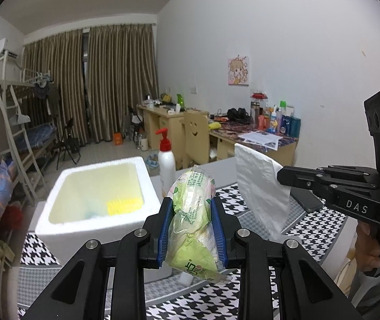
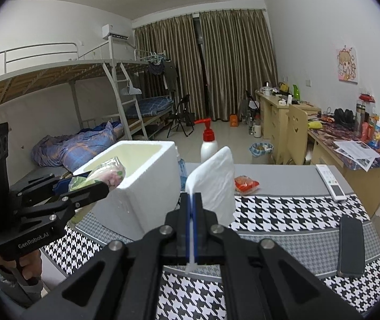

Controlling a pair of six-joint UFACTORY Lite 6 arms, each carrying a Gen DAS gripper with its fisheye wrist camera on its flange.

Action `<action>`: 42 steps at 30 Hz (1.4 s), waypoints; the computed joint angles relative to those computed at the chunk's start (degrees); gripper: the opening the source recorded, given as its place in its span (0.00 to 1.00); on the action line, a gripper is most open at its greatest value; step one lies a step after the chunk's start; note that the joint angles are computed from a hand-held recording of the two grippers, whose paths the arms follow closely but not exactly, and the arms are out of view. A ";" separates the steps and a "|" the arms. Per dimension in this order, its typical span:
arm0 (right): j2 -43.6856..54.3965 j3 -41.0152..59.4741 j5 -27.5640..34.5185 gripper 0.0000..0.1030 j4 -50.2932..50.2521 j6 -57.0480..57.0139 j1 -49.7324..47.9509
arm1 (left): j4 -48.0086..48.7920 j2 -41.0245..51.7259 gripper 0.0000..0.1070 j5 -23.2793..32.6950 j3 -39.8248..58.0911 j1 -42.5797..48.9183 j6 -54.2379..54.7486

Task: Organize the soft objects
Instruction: 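Carry the bag and towel with both tools over the white foam box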

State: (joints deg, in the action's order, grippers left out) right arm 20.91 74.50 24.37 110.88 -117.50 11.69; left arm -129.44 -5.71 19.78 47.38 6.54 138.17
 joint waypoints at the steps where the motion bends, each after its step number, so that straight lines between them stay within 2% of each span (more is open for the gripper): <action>1: 0.17 0.38 -0.11 0.03 -0.26 0.31 0.15 | -0.38 0.05 0.29 -0.16 0.21 -0.04 0.30; 7: 1.67 3.48 -0.78 0.03 -2.84 2.93 1.14 | -2.66 0.13 0.29 -0.26 0.71 0.38 3.05; 20: 3.75 9.20 -2.83 0.03 -6.91 6.87 3.77 | -0.98 0.47 0.29 -0.60 3.69 2.27 1.14; 35: 10.18 21.51 -4.24 0.03 -17.68 17.65 6.50 | -4.43 1.83 0.29 -1.39 7.22 6.36 3.78; 42: 14.65 30.14 -3.56 0.03 -27.99 28.38 8.53 | -7.54 2.87 0.29 -1.57 8.49 8.20 6.53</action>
State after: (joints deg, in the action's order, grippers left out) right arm 35.57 104.64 20.81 82.89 -89.12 20.23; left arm -136.97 -2.84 18.21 55.87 14.74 144.70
